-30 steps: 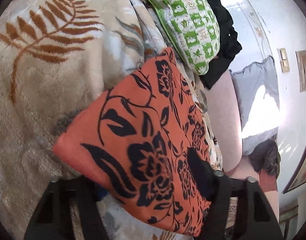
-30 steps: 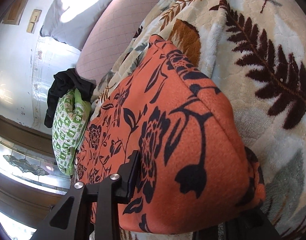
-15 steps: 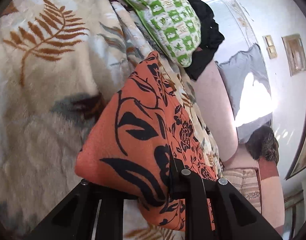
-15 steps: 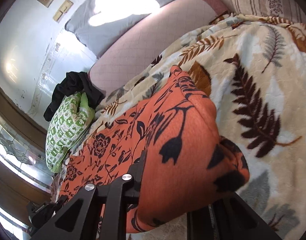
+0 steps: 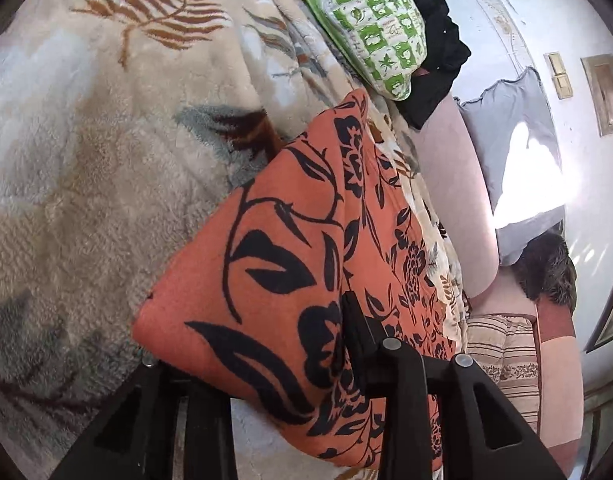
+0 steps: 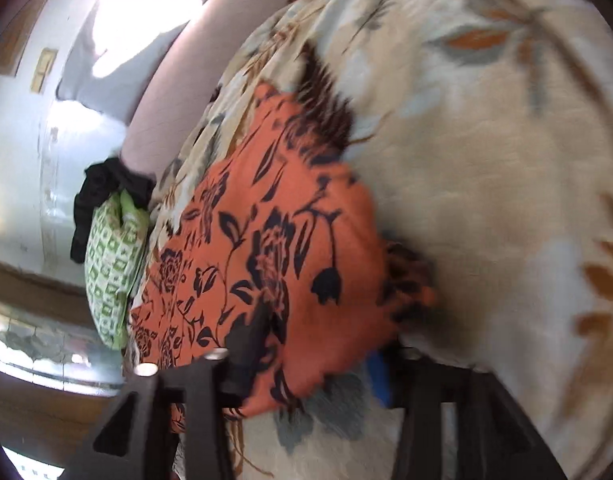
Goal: Fold small clothes
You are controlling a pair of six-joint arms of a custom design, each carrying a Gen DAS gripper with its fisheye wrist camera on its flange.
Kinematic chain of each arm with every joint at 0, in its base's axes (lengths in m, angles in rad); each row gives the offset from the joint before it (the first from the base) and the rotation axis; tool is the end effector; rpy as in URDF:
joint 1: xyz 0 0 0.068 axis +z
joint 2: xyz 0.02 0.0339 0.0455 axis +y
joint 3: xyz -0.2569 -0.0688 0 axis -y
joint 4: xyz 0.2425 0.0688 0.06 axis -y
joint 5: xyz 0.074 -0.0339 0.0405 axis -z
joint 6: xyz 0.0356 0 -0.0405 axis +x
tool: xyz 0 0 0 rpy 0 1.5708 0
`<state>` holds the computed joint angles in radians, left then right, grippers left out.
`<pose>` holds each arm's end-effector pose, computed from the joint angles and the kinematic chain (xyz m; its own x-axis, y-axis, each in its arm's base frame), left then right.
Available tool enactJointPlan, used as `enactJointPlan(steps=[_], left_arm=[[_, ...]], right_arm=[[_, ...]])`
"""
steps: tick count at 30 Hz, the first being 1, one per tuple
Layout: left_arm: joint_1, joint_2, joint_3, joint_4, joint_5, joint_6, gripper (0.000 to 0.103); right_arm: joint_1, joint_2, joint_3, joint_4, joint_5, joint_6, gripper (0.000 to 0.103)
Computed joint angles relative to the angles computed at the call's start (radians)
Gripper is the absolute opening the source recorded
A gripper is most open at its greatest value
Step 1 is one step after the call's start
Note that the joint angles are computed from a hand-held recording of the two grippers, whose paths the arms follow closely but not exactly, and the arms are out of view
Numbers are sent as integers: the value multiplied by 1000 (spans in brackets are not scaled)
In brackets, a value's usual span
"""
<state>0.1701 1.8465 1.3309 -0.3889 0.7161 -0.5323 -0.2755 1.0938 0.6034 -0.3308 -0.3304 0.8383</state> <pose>0.3911 0.0435 0.2140 -0.8057 -0.5268 -0.2707 -0.1587 0.6323 -0.7583 0.2125 -0.0481 0.2016 -0.4379 0.8546 -0.2791 0.5535 0.5009 0.6654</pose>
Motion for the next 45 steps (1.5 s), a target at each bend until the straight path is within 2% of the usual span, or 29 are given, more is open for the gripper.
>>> enactJointPlan(steps=[2,4,6,7,8,10,12,14,18,21,23,25,28,30,33,35,38,40,45], left_arm=[[-12,-11,-9,25,-29,3,32],[-27,-19,-8,36,-54,10,27],[-29,-29,-16,54,-53,3,27],[-28,-28,-15,57,-49,1,27],[-29,-22,-7,50,-51,3,27],[-27,8,17,21,-47,0,33],[-17,34,17,43,-6,-23,35],[-13,41,23,53,10,-14,34],[-23,36,30,60,-9,18,27],[-30,34,35,75,-20,37,23],[-30,26,40,87,-9,46,23],[-34,8,41,99,-1,66,22],[-53,-35,34,107,-25,113,22],[-75,-70,24,110,-64,164,22],[-115,-120,15,92,-119,247,22],[-143,-172,-8,104,-152,300,22],[-199,-231,-18,105,-205,349,22],[-260,-265,-15,96,-260,381,22],[-479,-290,70,13,-412,434,22]], right_arm=[[-28,-113,7,-103,5,-58,63],[3,-159,60,-171,40,-136,62],[106,-133,131,-171,89,-171,49],[160,-101,161,-152,109,-174,36],[231,-37,204,-123,138,-177,35],[351,121,297,-79,196,-194,33],[425,303,425,-73,225,-205,32],[453,469,549,-68,198,-201,31],[492,696,711,6,270,-170,31],[468,858,807,0,228,-146,30],[467,845,781,33,246,-164,23],[453,830,795,-14,202,-176,23],[423,706,671,34,139,-194,23],[405,633,587,37,124,-219,23],[356,614,495,36,-23,-263,24],[323,549,440,39,-73,-275,24],[232,461,342,121,-166,-222,27],[167,440,311,135,-190,-218,27],[-38,382,242,230,-355,-152,27]])
